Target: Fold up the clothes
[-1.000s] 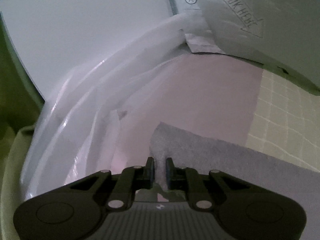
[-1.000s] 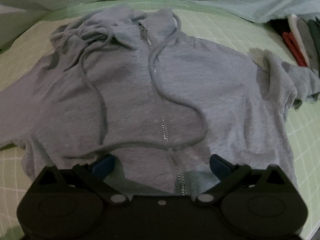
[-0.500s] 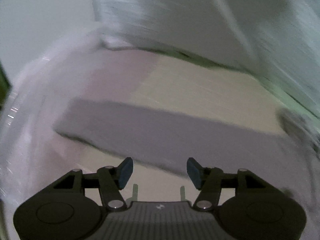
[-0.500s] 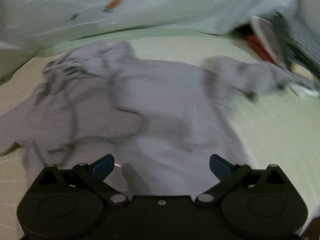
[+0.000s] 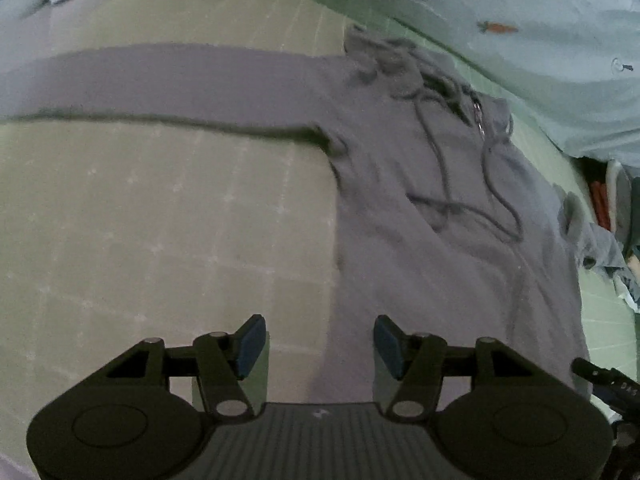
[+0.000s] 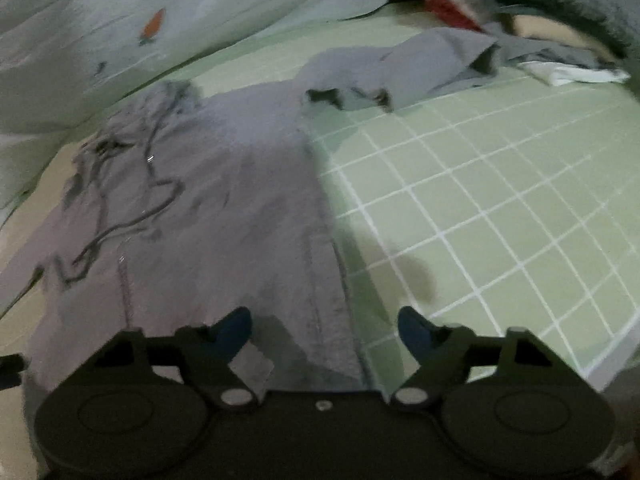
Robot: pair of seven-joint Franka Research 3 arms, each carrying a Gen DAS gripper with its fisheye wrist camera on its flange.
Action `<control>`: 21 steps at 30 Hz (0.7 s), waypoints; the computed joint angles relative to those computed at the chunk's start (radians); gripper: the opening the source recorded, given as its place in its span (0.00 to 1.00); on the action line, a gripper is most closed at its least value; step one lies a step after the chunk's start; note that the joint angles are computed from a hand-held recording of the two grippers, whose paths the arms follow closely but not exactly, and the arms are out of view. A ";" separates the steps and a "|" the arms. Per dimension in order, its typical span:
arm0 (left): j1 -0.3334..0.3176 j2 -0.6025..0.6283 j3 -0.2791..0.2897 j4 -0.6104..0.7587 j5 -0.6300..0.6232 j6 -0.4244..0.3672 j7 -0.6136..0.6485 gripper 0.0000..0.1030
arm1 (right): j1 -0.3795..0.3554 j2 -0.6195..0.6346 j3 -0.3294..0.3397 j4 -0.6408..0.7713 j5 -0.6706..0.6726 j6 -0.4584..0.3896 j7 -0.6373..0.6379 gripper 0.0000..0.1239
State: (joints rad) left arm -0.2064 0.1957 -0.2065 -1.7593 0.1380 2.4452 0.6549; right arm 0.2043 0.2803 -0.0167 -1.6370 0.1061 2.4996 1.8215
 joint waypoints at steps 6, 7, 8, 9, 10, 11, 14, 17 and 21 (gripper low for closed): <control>-0.043 -0.005 -0.004 0.005 0.048 -0.042 -0.096 0.10 | -0.087 0.030 0.071 0.046 0.239 -0.044 -0.317 0.07; -0.053 -0.009 0.000 0.007 0.075 -0.057 -0.133 0.10 | -0.101 0.030 0.083 0.054 0.285 -0.057 -0.380 0.07; -0.062 -0.012 0.002 0.009 0.101 -0.073 -0.169 0.10 | -0.115 0.031 0.093 0.065 0.333 -0.078 -0.443 0.07; -0.072 -0.011 0.004 0.021 0.130 -0.104 -0.209 0.10 | -0.128 0.040 0.099 0.087 0.372 -0.104 -0.501 0.07; -0.082 -0.004 0.007 0.041 0.158 -0.145 -0.249 0.11 | -0.134 0.050 0.099 0.109 0.394 -0.127 -0.543 0.07; -0.092 0.005 0.007 0.063 0.186 -0.182 -0.282 0.12 | -0.136 0.060 0.094 0.130 0.405 -0.143 -0.570 0.09; -0.123 0.048 0.006 0.155 0.261 -0.295 -0.333 0.22 | -0.125 0.099 0.066 0.189 0.388 -0.135 -0.580 0.36; -0.161 0.095 0.008 0.257 0.334 -0.418 -0.350 0.50 | -0.121 0.176 0.038 0.289 0.357 -0.089 -0.510 0.55; -0.180 0.149 0.022 0.354 0.372 -0.470 -0.377 0.69 | -0.108 0.331 -0.019 0.507 0.251 -0.099 -0.318 0.59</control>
